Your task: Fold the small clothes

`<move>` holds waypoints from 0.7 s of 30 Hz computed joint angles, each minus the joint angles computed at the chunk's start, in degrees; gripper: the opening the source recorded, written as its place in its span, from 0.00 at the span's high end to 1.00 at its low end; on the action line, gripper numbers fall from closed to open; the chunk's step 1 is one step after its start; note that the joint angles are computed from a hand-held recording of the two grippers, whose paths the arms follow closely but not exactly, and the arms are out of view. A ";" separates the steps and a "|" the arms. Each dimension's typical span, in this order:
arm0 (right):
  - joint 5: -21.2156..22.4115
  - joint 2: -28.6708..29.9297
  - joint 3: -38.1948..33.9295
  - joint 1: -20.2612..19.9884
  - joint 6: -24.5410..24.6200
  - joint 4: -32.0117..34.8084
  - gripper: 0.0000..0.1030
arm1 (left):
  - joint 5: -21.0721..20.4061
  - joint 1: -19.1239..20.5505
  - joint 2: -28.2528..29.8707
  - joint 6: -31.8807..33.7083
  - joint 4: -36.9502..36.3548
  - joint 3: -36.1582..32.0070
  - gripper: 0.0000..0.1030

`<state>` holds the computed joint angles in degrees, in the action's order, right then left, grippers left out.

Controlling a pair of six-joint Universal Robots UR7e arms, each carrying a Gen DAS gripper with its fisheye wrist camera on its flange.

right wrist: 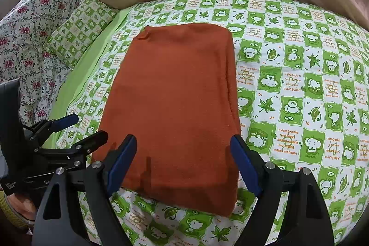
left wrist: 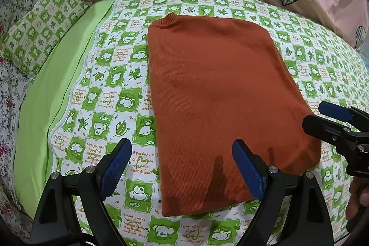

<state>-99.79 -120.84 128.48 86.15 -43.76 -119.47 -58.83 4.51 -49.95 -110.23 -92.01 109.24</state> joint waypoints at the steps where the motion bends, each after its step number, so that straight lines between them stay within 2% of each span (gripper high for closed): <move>1: 0.00 0.04 0.00 -0.03 0.03 -0.06 0.19 | 0.05 0.01 0.01 0.01 0.05 -0.04 0.13; 21: 0.74 -0.04 0.40 -0.68 -0.72 -1.18 0.19 | 0.37 -0.16 -0.11 -0.94 0.36 -0.05 0.13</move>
